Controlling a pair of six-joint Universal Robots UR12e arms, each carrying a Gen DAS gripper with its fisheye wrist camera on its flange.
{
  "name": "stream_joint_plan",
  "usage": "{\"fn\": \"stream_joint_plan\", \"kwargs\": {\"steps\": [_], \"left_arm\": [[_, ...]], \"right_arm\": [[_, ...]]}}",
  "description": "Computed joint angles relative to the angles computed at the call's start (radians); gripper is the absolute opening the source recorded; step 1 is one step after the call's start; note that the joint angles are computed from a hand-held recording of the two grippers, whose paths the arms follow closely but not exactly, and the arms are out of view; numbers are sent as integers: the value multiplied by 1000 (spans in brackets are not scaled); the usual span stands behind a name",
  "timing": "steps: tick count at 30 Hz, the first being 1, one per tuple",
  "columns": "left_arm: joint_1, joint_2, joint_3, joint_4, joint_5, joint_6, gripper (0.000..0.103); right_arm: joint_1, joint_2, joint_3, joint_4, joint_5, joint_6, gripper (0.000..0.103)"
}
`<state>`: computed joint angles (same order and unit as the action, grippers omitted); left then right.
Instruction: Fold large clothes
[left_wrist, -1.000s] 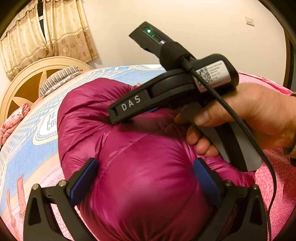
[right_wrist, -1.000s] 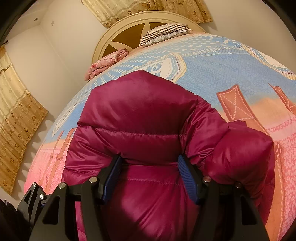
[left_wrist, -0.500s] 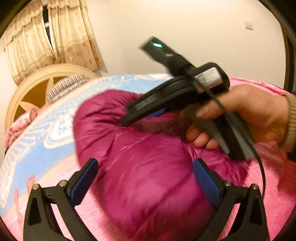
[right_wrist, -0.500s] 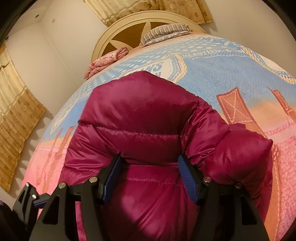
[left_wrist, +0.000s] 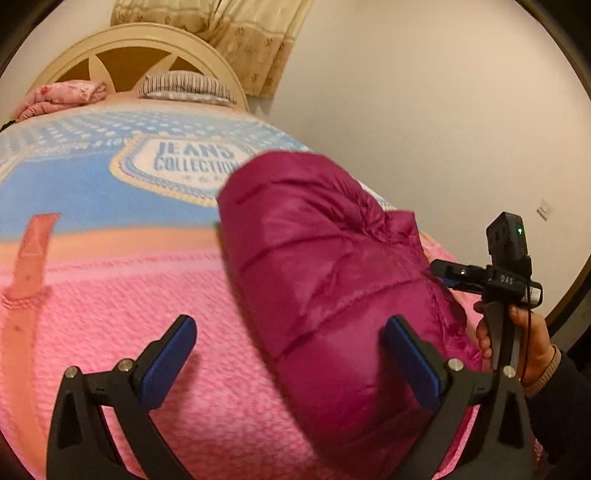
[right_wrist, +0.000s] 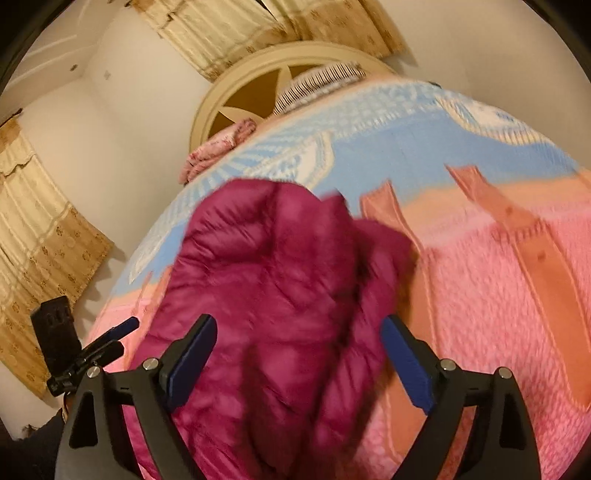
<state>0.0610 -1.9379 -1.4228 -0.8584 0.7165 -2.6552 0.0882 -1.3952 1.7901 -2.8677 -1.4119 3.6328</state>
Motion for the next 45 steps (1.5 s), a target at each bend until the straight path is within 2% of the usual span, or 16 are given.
{"fn": "stream_joint_plan", "kwargs": {"steps": [3, 7, 15, 16, 17, 21, 23, 25, 28, 35, 42, 45], "left_arm": [[-6, -5, 6, -37, -17, 7, 103], [-8, -31, 38, -114, -38, 13, 103], [-22, -80, 119, -313, -75, 50, 103], [-24, -81, 124, -326, -79, 55, 103], [-25, -78, 120, -325, -80, 63, 98], [-26, -42, 75, -251, -72, 98, 82], [-21, -31, 66, -253, -76, 116, 72], [-15, -13, 50, -244, -82, 128, 68], [-5, 23, 10, -197, -89, 142, 68], [23, 96, -73, -51, -44, 135, 67], [30, 108, -100, 64, 18, 22, 67], [28, 119, -123, 141, 62, -29, 67]], "right_arm": [[-7, -3, 14, 24, -3, 11, 92], [-29, -2, 44, -23, 64, 79, 93], [-35, 43, 7, -31, 183, 48, 93], [-37, 51, 2, -38, 203, 54, 91], [-39, 60, -4, -52, 234, 64, 82], [-38, 74, 5, -134, 277, 106, 59], [-37, 72, 21, -183, 289, 125, 50], [-34, 66, 32, -209, 289, 140, 48], [-24, 56, 36, -217, 286, 133, 46], [24, 59, -2, -210, 288, 93, 44], [70, 106, -67, -213, 325, 85, 42], [90, 140, -106, -213, 350, 89, 42]]}}
